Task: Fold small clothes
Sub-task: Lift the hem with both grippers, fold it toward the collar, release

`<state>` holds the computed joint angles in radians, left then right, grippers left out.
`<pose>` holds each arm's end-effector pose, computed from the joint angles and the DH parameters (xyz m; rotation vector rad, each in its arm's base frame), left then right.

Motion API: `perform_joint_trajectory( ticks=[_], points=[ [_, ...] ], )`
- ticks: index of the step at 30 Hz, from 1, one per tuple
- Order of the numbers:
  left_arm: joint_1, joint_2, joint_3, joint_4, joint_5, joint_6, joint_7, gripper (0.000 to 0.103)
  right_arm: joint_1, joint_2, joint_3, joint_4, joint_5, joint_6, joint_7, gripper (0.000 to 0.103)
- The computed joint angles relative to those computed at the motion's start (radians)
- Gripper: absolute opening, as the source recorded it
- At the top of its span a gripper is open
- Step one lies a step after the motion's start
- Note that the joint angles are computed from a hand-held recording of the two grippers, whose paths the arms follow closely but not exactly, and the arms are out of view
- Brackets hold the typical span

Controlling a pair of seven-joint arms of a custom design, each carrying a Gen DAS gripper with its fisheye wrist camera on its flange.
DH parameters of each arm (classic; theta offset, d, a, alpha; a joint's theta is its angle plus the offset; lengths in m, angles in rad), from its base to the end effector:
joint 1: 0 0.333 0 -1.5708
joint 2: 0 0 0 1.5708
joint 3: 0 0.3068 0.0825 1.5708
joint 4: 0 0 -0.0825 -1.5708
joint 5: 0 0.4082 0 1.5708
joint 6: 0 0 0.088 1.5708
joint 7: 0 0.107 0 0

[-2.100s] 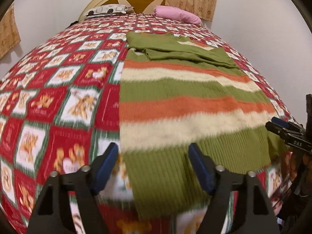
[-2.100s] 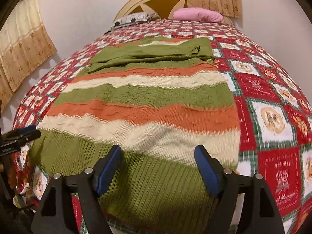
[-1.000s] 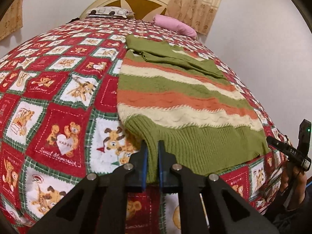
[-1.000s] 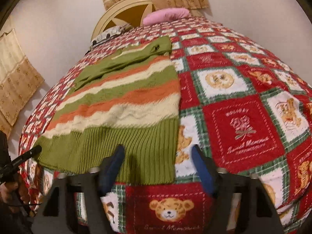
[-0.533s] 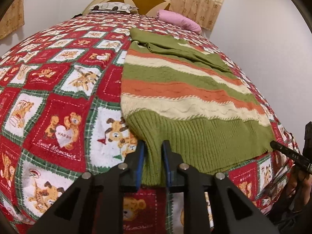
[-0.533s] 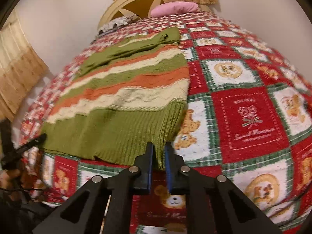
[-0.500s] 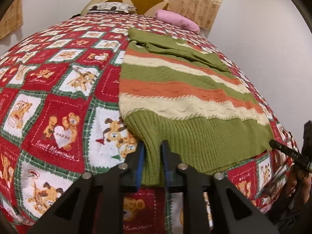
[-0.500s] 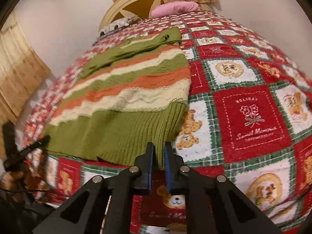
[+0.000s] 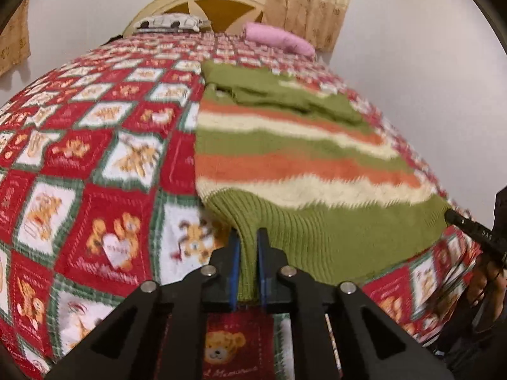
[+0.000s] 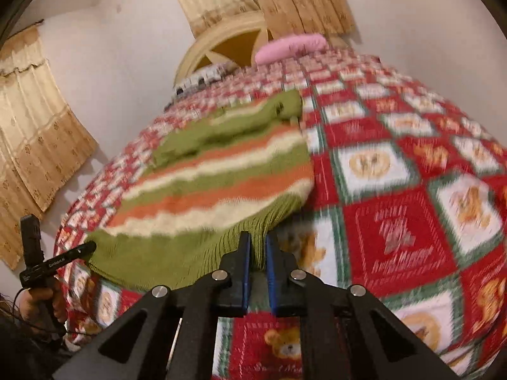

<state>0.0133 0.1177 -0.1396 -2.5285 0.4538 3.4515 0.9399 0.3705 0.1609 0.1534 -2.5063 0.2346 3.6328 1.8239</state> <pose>0.5019 -0.1154 0.2932 -1.8809 1.8392 -0.9897 0.4700 0.2367 0.3073 -1.5606 1.5739 -0.4227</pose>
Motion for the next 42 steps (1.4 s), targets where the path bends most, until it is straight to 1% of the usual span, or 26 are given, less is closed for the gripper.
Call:
perform_joint_trajectory(
  ticks=[4, 5, 6, 7, 8, 9, 12, 15, 17, 18, 19, 21, 22, 23, 25, 28, 30, 32, 33, 35, 36, 37, 38, 39, 41, 42],
  points=[
    [0.012, 0.010, -0.001, 0.049, 0.022, 0.008, 0.004, 0.010, 0.011, 0.009, -0.014, 0.040, 0.037, 0.057, -0.044, 0.008],
    [0.022, 0.017, -0.005, 0.065, 0.036, 0.011, -0.004, 0.010, 0.016, 0.022, -0.019, 0.064, 0.052, 0.073, -0.065, 0.008],
    [0.047, 0.027, -0.020, 0.088, 0.070, 0.017, -0.034, 0.009, 0.014, 0.031, -0.019, 0.080, 0.054, 0.076, -0.072, 0.008],
    [0.107, 0.044, -0.057, 0.123, 0.163, 0.026, -0.119, 0.009, 0.007, 0.043, -0.019, 0.105, 0.046, 0.073, -0.070, 0.008],
    [0.145, 0.059, -0.079, 0.151, 0.227, 0.031, -0.180, 0.009, -0.005, 0.055, -0.016, 0.130, 0.027, 0.070, -0.061, 0.008],
    [0.164, 0.072, -0.089, 0.179, 0.269, 0.034, -0.218, 0.009, -0.011, 0.063, -0.016, 0.150, 0.017, 0.067, -0.061, 0.008],
    [0.211, 0.107, -0.117, 0.253, 0.382, 0.037, -0.317, 0.009, -0.014, 0.092, -0.022, 0.220, 0.021, 0.043, -0.098, 0.008],
    [0.252, 0.150, -0.146, 0.344, 0.487, 0.017, -0.398, 0.007, -0.046, 0.114, -0.015, 0.286, -0.017, 0.006, -0.089, 0.007],
    [0.252, 0.178, -0.145, 0.393, 0.498, 0.010, -0.399, 0.006, -0.049, 0.127, -0.021, 0.324, -0.013, -0.014, -0.107, 0.004],
    [0.274, 0.193, -0.166, 0.419, 0.523, -0.003, -0.417, 0.006, -0.051, 0.136, -0.025, 0.350, -0.010, -0.028, -0.119, 0.004],
    [0.329, 0.215, -0.222, 0.451, 0.573, -0.022, -0.455, 0.006, -0.063, 0.143, -0.020, 0.372, -0.021, -0.040, -0.116, 0.004],
    [0.485, 0.282, -0.384, 0.523, 0.691, -0.058, -0.523, 0.005, -0.076, 0.160, -0.017, 0.418, -0.028, -0.068, -0.121, 0.004],
    [0.529, 0.312, -0.441, 0.554, 0.705, -0.092, -0.509, 0.005, -0.076, 0.169, -0.019, 0.443, -0.026, -0.083, -0.131, 0.004],
    [0.541, 0.333, -0.464, 0.580, 0.697, -0.118, -0.488, 0.005, -0.071, 0.182, -0.026, 0.473, -0.017, -0.097, -0.147, 0.004],
    [0.586, 0.380, -0.529, 0.618, 0.679, -0.149, -0.438, 0.005, -0.057, 0.203, -0.040, 0.523, 0.009, -0.123, -0.178, 0.004],
    [0.559, 0.416, -0.520, 0.679, 0.646, -0.180, -0.380, 0.005, -0.081, 0.243, -0.026, 0.607, 0.005, -0.179, -0.196, 0.004],
    [0.545, 0.443, -0.521, 0.720, 0.623, -0.208, -0.337, 0.004, -0.065, 0.285, -0.051, 0.687, 0.023, -0.229, -0.226, 0.004],
    [0.564, 0.497, -0.570, 0.773, 0.588, -0.258, -0.259, 0.004, -0.052, 0.331, -0.073, 0.771, 0.040, -0.281, -0.246, 0.004],
    [0.561, 0.528, -0.583, 0.810, 0.570, -0.280, -0.224, 0.004, -0.044, 0.344, -0.084, 0.796, 0.050, -0.296, -0.254, 0.004],
    [0.561, 0.570, -0.608, 0.858, 0.533, -0.313, -0.160, 0.004, -0.003, 0.401, -0.145, 0.895, 0.068, -0.359, -0.262, 0.004],
    [0.563, 0.600, -0.628, 0.888, 0.511, -0.335, -0.121, 0.004, 0.008, 0.420, -0.163, 0.926, 0.072, -0.380, -0.261, 0.004],
    [0.563, 0.645, -0.656, 0.936, 0.489, -0.370, -0.060, 0.004, 0.017, 0.459, -0.183, 0.989, 0.073, -0.423, -0.254, 0.004],
    [0.547, 0.673, -0.660, 0.975, 0.475, -0.398, -0.021, 0.004, 0.019, 0.484, -0.194, 1.028, 0.071, -0.450, -0.246, 0.004],
    [0.515, 0.690, -0.639, 1.018, 0.464, -0.420, -0.007, 0.004, 0.020, 0.512, -0.204, 1.071, 0.066, -0.482, -0.236, 0.004],
    [0.487, 0.744, -0.645, 1.090, 0.427, -0.470, 0.062, 0.004, 0.019, 0.592, -0.227, 1.191, 0.047, -0.568, -0.202, 0.004],
    [0.452, 0.778, -0.628, 1.150, 0.412, -0.509, 0.089, 0.004, 0.012, 0.641, -0.230, 1.264, 0.034, -0.622, -0.184, 0.004]
  ],
)
